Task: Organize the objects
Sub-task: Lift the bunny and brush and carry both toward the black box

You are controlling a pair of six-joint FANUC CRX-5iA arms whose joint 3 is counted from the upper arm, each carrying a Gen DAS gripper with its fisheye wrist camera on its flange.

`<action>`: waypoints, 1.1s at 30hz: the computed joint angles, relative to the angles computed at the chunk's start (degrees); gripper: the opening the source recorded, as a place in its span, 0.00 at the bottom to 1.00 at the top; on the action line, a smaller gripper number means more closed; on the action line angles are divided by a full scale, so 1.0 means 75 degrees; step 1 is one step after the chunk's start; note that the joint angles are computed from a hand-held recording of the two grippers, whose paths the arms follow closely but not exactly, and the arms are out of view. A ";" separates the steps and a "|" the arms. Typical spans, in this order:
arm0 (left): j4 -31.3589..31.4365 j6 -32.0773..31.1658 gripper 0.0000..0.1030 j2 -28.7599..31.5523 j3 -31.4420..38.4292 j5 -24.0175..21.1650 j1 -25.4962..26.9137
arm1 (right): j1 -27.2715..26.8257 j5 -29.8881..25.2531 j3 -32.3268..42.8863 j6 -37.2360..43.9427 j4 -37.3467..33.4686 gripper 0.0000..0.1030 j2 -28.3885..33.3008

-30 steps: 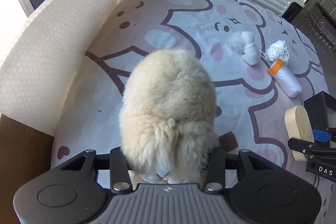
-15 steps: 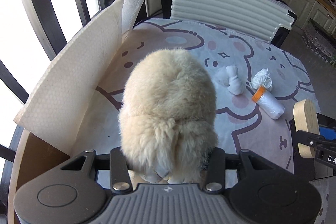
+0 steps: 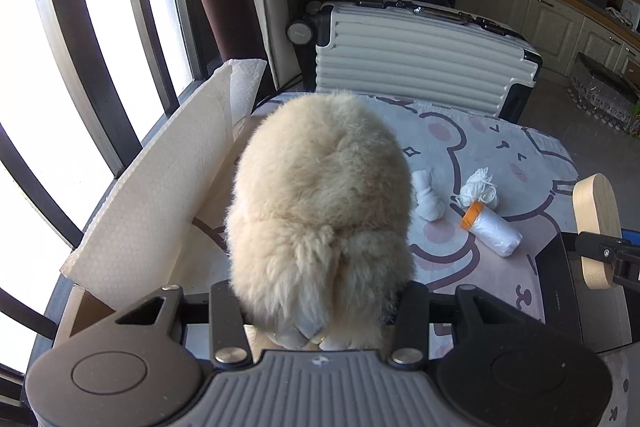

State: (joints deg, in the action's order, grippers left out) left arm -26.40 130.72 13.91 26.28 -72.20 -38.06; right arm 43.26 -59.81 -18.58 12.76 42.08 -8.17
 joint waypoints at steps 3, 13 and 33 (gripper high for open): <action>-0.0138 0.0087 0.44 -0.0013 0.0064 -0.0042 -0.0100 | 0.0103 -0.0087 -0.0032 -0.0029 0.0162 0.44 -0.0069; -0.0445 0.0271 0.45 -0.0052 0.0195 -0.0033 -0.0354 | 0.0313 -0.0274 -0.0080 -0.0274 0.0630 0.44 -0.0158; -0.0186 0.0054 0.47 0.0667 0.1029 0.0067 -0.0650 | 0.0101 -0.0590 -0.0715 -0.0659 0.0704 0.44 -0.0814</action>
State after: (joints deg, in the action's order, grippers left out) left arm -27.80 131.13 18.92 34.00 -71.71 -42.93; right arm 44.02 -64.24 -23.94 7.82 47.36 -14.28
